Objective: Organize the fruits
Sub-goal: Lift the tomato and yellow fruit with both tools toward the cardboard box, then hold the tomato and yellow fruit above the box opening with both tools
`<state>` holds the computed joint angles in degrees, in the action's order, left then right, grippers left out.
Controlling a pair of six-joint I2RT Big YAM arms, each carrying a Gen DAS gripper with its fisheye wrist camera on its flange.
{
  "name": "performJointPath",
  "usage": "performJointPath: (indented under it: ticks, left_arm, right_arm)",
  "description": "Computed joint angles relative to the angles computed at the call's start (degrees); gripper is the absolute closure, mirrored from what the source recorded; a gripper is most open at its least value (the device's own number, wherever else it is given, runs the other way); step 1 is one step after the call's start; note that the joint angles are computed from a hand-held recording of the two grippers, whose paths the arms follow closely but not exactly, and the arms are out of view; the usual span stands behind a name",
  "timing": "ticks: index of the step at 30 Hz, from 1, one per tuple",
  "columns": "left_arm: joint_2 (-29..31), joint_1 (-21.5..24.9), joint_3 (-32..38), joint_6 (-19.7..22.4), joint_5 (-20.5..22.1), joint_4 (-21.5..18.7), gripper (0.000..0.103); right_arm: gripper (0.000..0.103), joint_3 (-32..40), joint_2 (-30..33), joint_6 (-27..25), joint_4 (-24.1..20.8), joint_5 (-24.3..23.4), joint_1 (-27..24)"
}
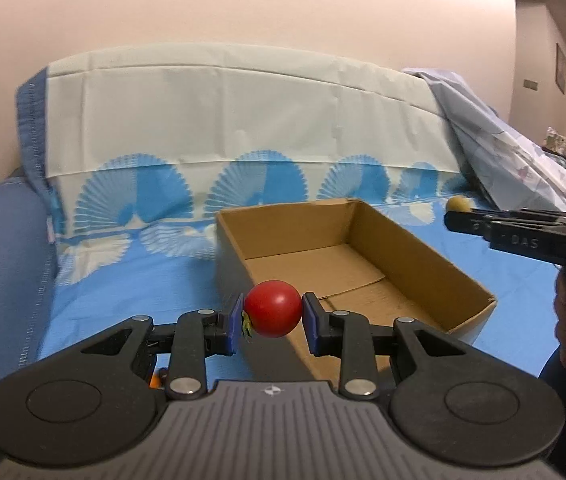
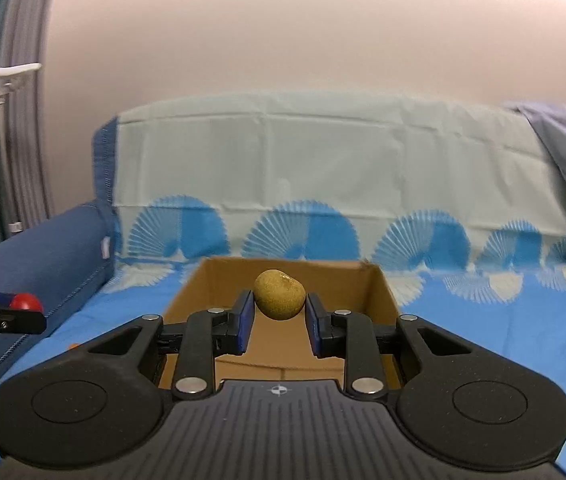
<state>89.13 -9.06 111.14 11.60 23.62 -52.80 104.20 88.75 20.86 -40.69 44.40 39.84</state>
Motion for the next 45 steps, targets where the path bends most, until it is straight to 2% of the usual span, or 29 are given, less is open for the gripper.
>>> performJointPath:
  ticks: [6, 8, 11, 13, 23, 34, 45]
  left_arm:
    - [0.9, -1.0, -2.2, -4.3, 4.3, 5.2, 0.068]
    - [1.2, -1.5, -2.9, -4.7, 4.6, 6.4, 0.068]
    - [2.1, -2.4, -2.7, -5.2, 4.1, 6.6, 0.068]
    - [2.5, -2.8, -2.7, -5.3, 4.2, 7.0, 0.068]
    - [4.8, -4.8, -2.2, -2.9, 2.3, 8.2, 0.068]
    - [5.5, -5.7, -2.3, -2.6, 1.2, 8.9, 0.068]
    - [5.2, -6.3, -3.0, -2.6, 1.3, 10.0, 0.068]
  right_arm:
    - [0.074, -1.5, 0.3, -5.1, 2.5, -2.1, -2.1]
    - [0.074, -1.4, 0.4, -5.2, 1.8, -1.9, -2.7]
    - [0.074, -1.4, 0.4, -2.9, -0.3, -0.4, -3.2]
    - [0.074, -2.1, 0.1, -3.0, -0.2, 0.1, -3.3]
    - [0.074, -0.9, 1.4, 0.8, -4.6, 0.6, -4.6]
    - [0.074, 1.6, 3.6, 1.8, -7.6, -0.5, -5.0]
    - [0.074, 1.8, 4.0, 1.6, -8.1, -1.2, -5.3]
